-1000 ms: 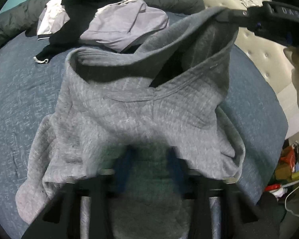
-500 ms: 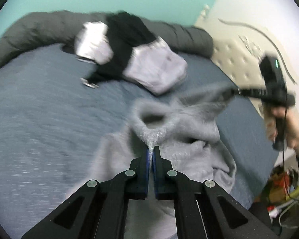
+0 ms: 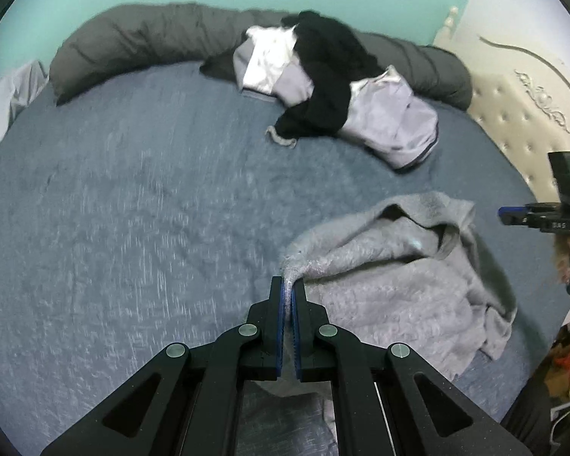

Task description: Fold clothes

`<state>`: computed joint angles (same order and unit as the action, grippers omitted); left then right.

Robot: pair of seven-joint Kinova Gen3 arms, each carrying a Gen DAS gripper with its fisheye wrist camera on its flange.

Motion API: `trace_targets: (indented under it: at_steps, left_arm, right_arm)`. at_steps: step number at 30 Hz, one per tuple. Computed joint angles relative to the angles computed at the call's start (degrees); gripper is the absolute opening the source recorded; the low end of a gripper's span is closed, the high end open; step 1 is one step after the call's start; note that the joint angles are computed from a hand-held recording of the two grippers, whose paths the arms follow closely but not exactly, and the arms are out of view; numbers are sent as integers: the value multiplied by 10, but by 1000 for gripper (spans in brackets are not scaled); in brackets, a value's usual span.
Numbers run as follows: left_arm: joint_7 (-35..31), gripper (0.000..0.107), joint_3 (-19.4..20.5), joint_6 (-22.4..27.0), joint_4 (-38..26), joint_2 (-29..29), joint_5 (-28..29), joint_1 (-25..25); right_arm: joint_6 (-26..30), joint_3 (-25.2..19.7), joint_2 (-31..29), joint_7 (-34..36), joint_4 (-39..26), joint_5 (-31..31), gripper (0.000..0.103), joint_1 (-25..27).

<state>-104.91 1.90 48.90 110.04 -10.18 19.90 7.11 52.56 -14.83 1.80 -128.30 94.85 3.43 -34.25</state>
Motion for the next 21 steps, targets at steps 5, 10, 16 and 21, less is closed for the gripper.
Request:
trace_targets:
  at_steps: [5,10,16,21]
  left_arm:
    - [-12,3,-5,-15,25,2,14,0]
    - [-19,3,-10,-23,35,4,27,-2]
    - [-32,4,-13,-30,41,17,40,-9]
    - [-31,5,-4,-30,37,27,27,-10]
  right_arm:
    - [9,-7,-6,-52,16,78,45,-11]
    - [13,-17,29,-20,-6,134,60,-38]
    - [49,-4,99,32,-43,185,60,-99]
    - [33,14,121,34,-39,207,60,-125]
